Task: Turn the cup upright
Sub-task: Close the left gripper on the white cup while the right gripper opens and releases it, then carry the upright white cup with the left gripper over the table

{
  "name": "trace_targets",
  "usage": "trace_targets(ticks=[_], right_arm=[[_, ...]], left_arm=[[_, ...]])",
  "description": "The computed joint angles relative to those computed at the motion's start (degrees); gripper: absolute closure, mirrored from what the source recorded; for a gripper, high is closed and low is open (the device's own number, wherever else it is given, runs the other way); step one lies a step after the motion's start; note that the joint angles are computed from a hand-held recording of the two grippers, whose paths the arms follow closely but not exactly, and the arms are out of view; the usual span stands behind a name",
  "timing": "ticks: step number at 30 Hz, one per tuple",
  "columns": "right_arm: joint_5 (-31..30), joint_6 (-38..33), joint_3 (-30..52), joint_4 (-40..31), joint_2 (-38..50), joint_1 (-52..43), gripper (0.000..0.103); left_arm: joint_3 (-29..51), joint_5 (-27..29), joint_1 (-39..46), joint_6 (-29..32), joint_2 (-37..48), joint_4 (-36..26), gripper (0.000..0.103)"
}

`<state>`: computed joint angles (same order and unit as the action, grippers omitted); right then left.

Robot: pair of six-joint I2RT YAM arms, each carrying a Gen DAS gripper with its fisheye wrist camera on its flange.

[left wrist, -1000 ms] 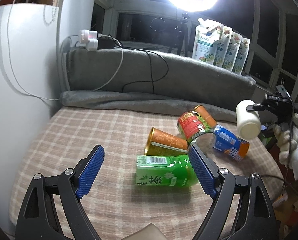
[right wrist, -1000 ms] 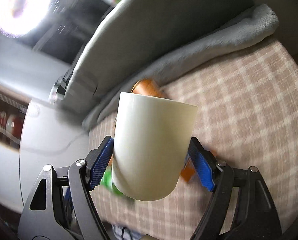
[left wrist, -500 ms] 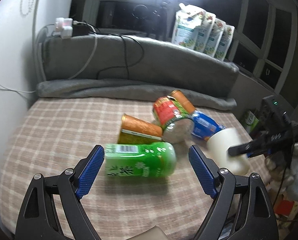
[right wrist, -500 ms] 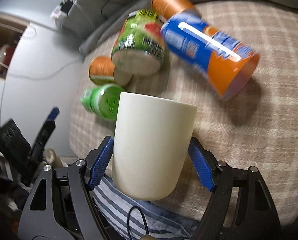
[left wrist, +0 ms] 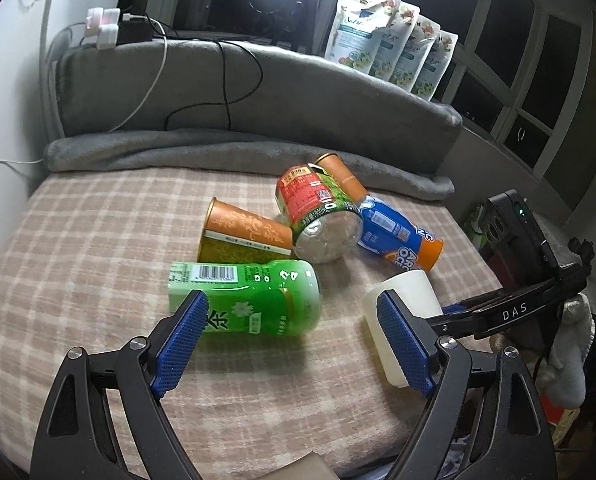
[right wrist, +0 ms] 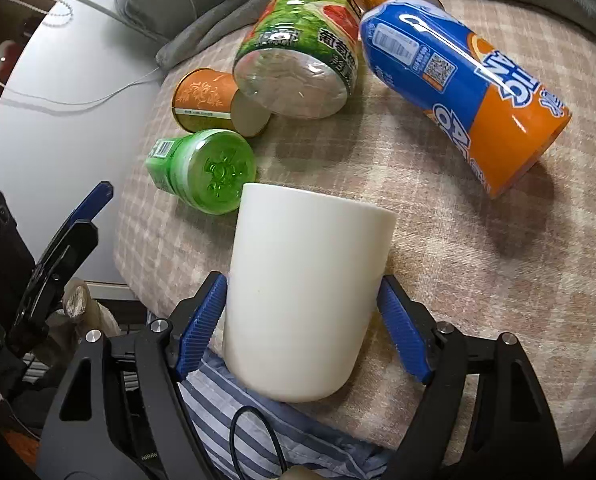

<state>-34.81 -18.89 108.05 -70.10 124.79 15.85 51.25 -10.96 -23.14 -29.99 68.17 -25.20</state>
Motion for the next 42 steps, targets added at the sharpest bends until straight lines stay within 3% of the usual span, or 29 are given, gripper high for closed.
trace_targets(ticks=[6,10,17,42], right_arm=[[-3.1,2.8,-8.0,6.7,-8.1,-1.2,0.022],[-4.1,4.7,-18.3,14.4,-17.1,-5.0,0.022],[-6.1,6.1,-26.4,18.0,-23.7,-10.3,0.022],[-5.6,7.3,-28.1,22.8,-21.0,-14.3,0.022]], left_arm=[[1.6,5.3,1.0,0.2,2.5,-0.3,0.017],[3.9,12.0,2.3,-0.3,6.0,-0.4,0.017],[10.4,24.8,3.6,-2.5,16.2,-0.1,0.019],[20.0,32.7,5.1,-4.9,31.4,-2.0,0.024]])
